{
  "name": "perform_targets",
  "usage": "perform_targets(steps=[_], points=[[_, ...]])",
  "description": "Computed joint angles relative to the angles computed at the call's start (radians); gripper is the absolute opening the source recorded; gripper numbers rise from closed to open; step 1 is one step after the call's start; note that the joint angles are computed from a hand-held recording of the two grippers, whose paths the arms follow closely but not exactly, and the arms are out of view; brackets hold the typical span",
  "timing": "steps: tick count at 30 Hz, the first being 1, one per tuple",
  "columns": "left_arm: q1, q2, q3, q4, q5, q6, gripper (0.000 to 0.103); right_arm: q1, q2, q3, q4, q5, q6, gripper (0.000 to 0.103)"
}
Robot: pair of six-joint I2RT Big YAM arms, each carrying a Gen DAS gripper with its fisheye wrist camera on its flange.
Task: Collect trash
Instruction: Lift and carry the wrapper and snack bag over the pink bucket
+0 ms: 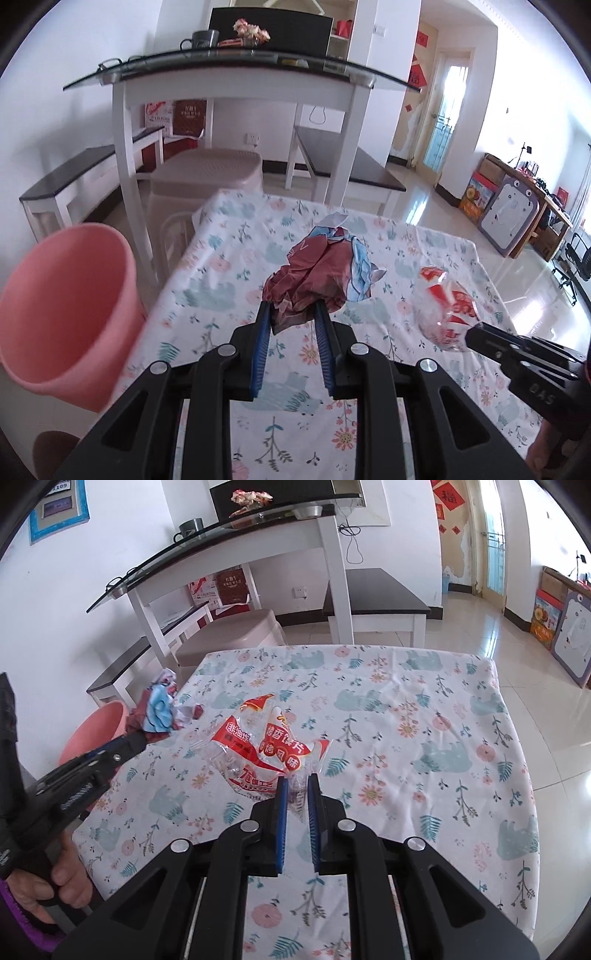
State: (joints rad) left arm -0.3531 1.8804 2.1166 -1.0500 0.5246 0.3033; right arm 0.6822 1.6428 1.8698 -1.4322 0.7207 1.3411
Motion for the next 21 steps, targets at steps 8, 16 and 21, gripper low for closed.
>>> perform_targets(steps=[8,16,21], points=[[0.03,-0.024,0.019,0.014,0.048,-0.014,0.023,-0.02,0.057,0.115,-0.005,0.04,-0.087,0.011],[0.056,-0.034,0.026,0.086,0.018,-0.06,0.023,-0.037,0.127,0.249,0.011,0.054,-0.217,0.011],[0.075,-0.014,0.06,0.096,-0.01,-0.095,0.023,-0.046,0.184,0.336,0.034,0.038,-0.304,0.011]])
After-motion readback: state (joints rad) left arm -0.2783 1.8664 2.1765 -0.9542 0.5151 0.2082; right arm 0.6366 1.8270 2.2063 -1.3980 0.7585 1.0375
